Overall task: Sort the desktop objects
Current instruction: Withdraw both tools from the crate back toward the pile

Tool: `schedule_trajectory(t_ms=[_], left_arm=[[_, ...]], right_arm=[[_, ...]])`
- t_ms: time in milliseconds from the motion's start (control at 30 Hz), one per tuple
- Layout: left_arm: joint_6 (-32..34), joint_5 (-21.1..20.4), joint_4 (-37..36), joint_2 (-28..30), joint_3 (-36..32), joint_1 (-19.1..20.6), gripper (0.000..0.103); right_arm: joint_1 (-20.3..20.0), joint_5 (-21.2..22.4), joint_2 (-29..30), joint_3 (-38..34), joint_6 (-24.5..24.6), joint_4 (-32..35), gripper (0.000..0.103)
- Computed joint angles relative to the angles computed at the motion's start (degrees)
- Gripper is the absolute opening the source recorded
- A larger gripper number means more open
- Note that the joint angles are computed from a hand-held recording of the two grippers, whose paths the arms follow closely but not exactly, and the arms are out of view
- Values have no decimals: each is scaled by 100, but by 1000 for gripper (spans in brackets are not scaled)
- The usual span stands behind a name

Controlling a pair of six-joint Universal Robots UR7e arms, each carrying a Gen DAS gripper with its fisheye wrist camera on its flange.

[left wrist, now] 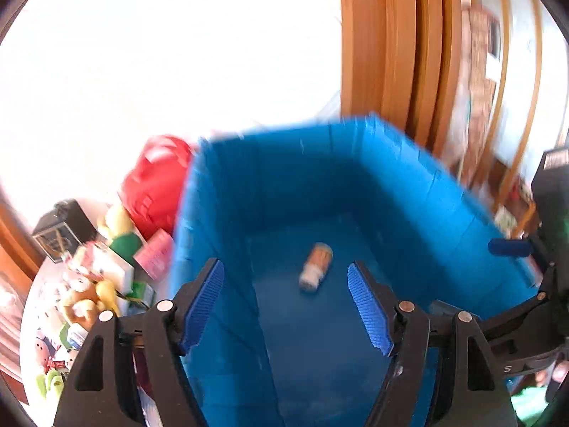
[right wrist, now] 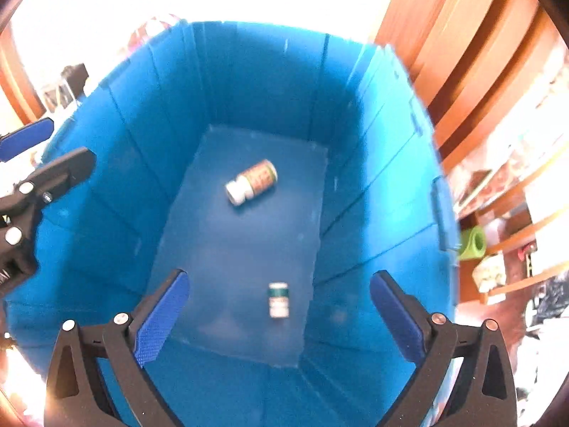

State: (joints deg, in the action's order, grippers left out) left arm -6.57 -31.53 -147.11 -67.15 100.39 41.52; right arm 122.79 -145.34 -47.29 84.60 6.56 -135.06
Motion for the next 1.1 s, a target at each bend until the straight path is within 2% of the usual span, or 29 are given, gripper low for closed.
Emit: schedule_trajectory(t_ms=[200,333,433,567,633,700,833,967,1033,1100], left_arm=[[939,587,-1615,-656,883,-451,79],[1142,619,-1910,-1307,1335,-580,79],[1339,660,-2067,-1831,1653,-586,79],[1590,1043,-2052,-2789,2183,-702,79],[1528,1401,-1640,-3360,2375,-740,79],[1266,1566,-895,-4011,2513,-755,79],[1048,2234,325,-5129,2711,-659,79],[219,2150,2255,-6198,2513,-180,79],[190,2174,2527,-6508,2490,84,79],[683,2051,2024,-6635,2515,475,79]], right_arm=[[522,-263,206,315,-652,-1800,103],[789,-244,606,259,-1095,-2840,103],[971,-221,924,159,-1238,-3403,103],[1308,-92,1482,-83,-1422,-4255,103],[1466,36,1762,-233,-1446,-4581,103],[1628,190,2081,-466,-1440,-4828,103],[1843,386,2807,-1137,-1315,-4735,103],[1892,551,3400,-1707,-813,-4143,103],[1893,591,3683,-1978,-482,-3745,103],[1876,620,3874,-2136,-173,-3410,103]])
